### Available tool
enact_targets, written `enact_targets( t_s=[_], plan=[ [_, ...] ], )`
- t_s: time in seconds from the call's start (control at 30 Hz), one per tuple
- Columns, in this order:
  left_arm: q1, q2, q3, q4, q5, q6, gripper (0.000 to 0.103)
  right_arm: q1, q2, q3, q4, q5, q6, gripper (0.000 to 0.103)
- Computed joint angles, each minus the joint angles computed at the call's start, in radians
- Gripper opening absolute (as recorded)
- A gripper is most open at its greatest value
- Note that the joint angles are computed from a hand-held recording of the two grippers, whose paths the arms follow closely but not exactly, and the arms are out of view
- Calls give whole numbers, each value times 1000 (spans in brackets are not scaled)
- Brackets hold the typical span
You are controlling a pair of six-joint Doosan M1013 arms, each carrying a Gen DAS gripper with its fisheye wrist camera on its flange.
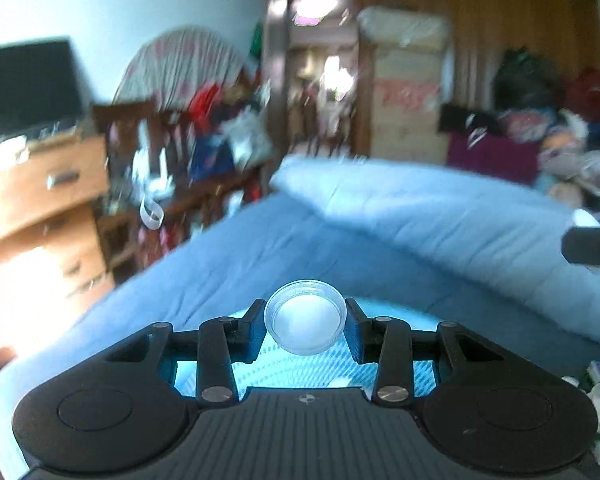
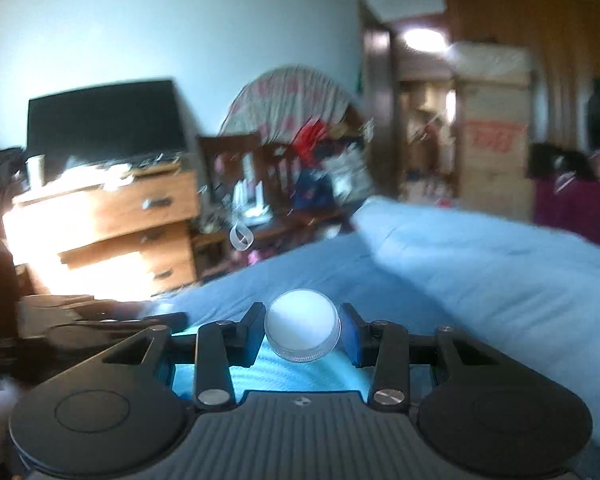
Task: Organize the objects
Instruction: 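Carry both held items over the light blue basket and open both grippers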
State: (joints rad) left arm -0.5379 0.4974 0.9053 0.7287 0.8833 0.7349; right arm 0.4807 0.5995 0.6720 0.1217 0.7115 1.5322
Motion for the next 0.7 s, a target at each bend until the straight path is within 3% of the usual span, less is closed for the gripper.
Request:
enact_targets(
  t_s=[0.07,0.27,0.7],
  plan=[
    [11,6,-12,-36,41,21,41,17,38,-71,5,72,22,43],
    [34,4,4,-101,40,55,41,48,139,-245,-11,201,48,43],
    [41,0,28,-98,8,46,41,49,158,-260,-25,220,50,43]
  ],
)
